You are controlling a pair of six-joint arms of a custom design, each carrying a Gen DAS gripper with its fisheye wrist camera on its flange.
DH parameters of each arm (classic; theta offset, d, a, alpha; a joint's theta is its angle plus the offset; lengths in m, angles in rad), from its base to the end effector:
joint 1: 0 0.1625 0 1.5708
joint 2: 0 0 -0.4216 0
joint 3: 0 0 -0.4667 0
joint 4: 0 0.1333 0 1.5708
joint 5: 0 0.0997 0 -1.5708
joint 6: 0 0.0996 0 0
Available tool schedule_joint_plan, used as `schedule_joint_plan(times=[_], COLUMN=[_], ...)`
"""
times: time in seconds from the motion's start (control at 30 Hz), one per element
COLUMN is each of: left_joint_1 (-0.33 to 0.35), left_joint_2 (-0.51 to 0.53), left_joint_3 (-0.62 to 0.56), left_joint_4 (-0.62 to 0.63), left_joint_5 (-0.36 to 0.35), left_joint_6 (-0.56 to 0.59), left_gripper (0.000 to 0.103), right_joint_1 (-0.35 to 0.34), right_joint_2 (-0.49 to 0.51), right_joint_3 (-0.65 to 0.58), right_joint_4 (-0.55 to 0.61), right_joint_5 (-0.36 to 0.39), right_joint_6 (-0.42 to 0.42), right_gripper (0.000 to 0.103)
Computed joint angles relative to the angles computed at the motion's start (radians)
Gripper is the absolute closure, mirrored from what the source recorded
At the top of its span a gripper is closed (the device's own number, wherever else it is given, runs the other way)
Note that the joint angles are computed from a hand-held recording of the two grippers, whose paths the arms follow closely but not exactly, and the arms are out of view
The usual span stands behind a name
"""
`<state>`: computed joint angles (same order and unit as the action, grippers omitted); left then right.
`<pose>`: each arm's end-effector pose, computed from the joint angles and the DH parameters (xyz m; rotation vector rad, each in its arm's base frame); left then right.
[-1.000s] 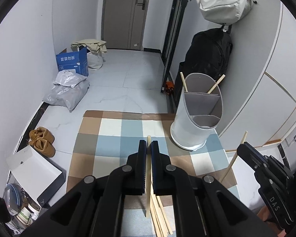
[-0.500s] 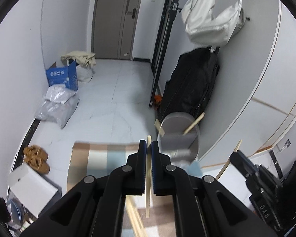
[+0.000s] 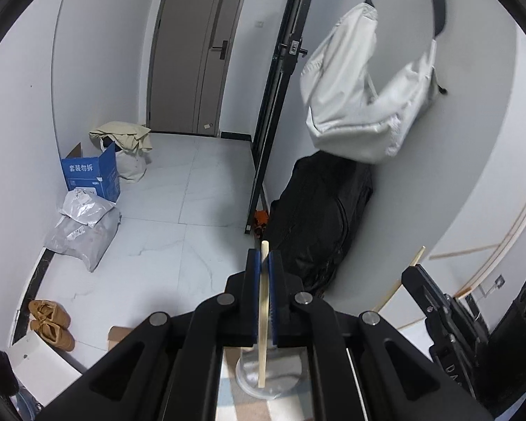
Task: Organize utensils
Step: 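Lower both held chopsticks down into the white holder compartments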
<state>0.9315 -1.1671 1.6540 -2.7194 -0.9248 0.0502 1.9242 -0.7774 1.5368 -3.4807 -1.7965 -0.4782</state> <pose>-0.2659 -0.6816 0.3304 0.5767 2.4598 -1.0689 0.3700 -0.6824 0.1883 0.8165 -2.2905 1.5522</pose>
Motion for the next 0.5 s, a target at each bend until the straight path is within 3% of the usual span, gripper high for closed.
schedule_joint_plan(times=[0.2,0.5], left_joint_1=[0.033,0.075], left_joint_2=[0.057,0.118], left_joint_3=[-0.052,-0.094], left_joint_4=[-0.024,-0.025], left_joint_5=[-0.032,-0.041], left_joint_6=[0.007,0.030], left_gripper=[0.103,0.103], right_joint_1=[-0.029,-0.072], right_joint_2=[0.085,0.136], right_joint_3=[-0.122,-0.167], right_joint_4=[0.015,0.034], right_joint_5=[0.019,0.032], right_joint_6=[-0.033,-0.025], right_gripper=[0.100,0.100])
